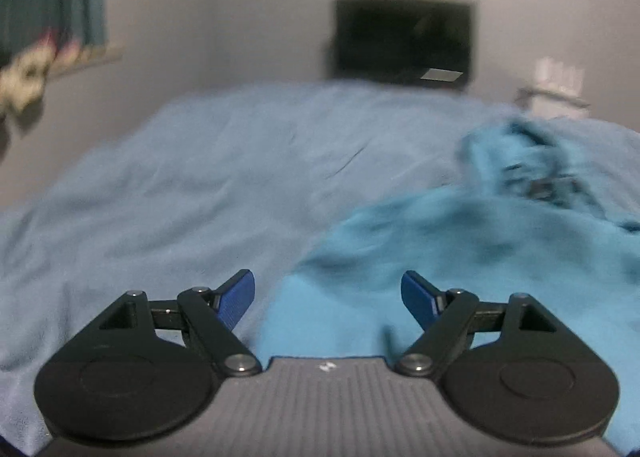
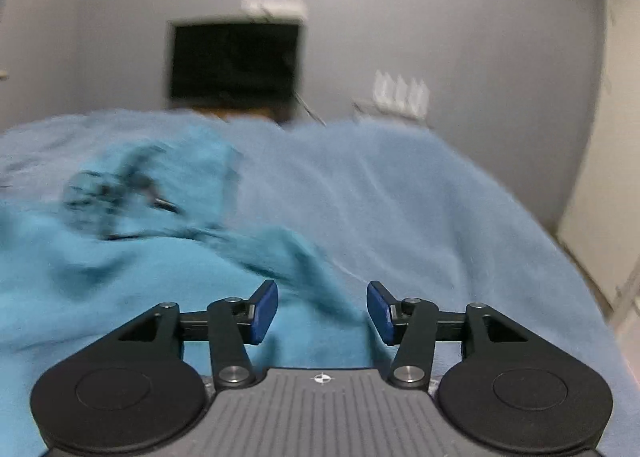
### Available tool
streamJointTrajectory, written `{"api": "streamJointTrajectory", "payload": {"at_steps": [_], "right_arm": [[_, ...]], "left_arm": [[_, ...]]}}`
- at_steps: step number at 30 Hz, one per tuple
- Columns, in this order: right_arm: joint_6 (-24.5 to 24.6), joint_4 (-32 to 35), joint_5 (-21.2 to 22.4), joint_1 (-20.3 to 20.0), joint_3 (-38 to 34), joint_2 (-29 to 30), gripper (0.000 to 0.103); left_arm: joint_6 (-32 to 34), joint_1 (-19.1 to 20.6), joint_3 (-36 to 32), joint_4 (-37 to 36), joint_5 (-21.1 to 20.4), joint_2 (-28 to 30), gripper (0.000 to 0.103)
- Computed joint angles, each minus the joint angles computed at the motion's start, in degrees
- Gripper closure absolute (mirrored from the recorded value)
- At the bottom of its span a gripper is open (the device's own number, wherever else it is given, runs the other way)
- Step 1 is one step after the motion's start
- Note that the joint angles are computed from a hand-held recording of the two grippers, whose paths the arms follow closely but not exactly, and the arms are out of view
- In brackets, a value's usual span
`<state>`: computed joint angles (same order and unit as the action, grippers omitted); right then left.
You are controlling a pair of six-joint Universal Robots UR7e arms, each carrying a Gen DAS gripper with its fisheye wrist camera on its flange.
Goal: Fold large clothes
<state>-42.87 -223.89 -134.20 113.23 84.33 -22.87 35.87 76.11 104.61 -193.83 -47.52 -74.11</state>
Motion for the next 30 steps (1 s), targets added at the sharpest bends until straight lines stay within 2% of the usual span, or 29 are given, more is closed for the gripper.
{"api": "streamJointTrajectory", "payload": {"at_steps": [1,3,5,6,7,9,11,14,16,17,18,19,21,23,25,26,30], "right_arm": [[-0.12,-1.17,2.32,0.71,2.49,-0.41,0.047],[1.65,-0.55,8.74,1.8,6.94,-0.86,0.046],[2.54,4.7,14.22,2.49,9.0,-0.72,0.044],[2.25,7.01,15.0,2.81,8.9,-0.13,0.044],[1.93,8.07,15.03,3.09,8.46,0.86,0.044],[0.99,10.16,12.53,3.25,7.61,2.9,0.044],[0.12,8.93,9.41,2.77,8.02,4.11,0.045],[-1.72,3.27,8.95,1.44,12.96,2.34,0.045],[-4.21,-1.64,8.51,0.86,14.9,1.6,0.045],[-5.71,-5.54,6.6,0.91,15.67,1.4,0.044],[-6.32,-8.3,4.5,0.91,15.75,1.54,0.036],[-5.13,-9.99,3.16,0.61,16.37,1.02,0.027],[1.6,-10.13,-0.01,-0.3,17.61,-1.05,0.027],[6.15,-10.62,-5.09,-0.71,17.45,-2.1,0.029],[14.9,-8.07,-5.13,-1.05,20.06,-5.0,0.031],[17.37,-7.91,-4.61,-0.98,21.55,-6.2,0.031],[22.06,-7.72,-4.77,0.46,25.35,-8.63,0.031]], "left_arm": [[-0.73,-0.83,3.41,-0.34,-3.44,-1.84,0.014],[-5.18,-2.06,8.23,3.88,-9.36,-4.79,0.011],[-7.45,-3.22,11.04,9.22,-12.59,-5.99,0.011],[-6.7,-3.9,12.52,9.95,-12.77,-5.78,0.011],[-4.95,-4.53,13.97,8.71,-11.61,-5.23,0.011],[-1.07,-5.43,16.49,4.98,-5.74,-3.32,0.011],[1.97,-4.87,18.15,2.0,-2.7,-2.76,0.011],[8.37,-4.9,20.96,-7.65,2.93,-2.93,0.009],[4.82,-4.44,20.54,-6.49,5.04,-5.07,0.008],[1.76,-3.99,20.02,-3.83,5.34,-6.82,0.008],[-1.04,-3.77,20.0,-1.64,5.81,-8.54,0.007],[-3.11,-3.49,19.94,0.14,6.18,-9.65,0.007],[-3.83,-3.6,20.07,-0.06,10.61,-10.27,0.006],[-9.53,-3.49,20.02,3.59,14.38,-12.25,0.004],[-19.48,-3.3,20.31,10.08,14.58,-16.13,0.004],[-23.79,-3.58,20.7,12.83,14.92,-18.18,0.004],[-30.89,-5.95,22.56,17.66,17.01,-22.89,0.004]]}}
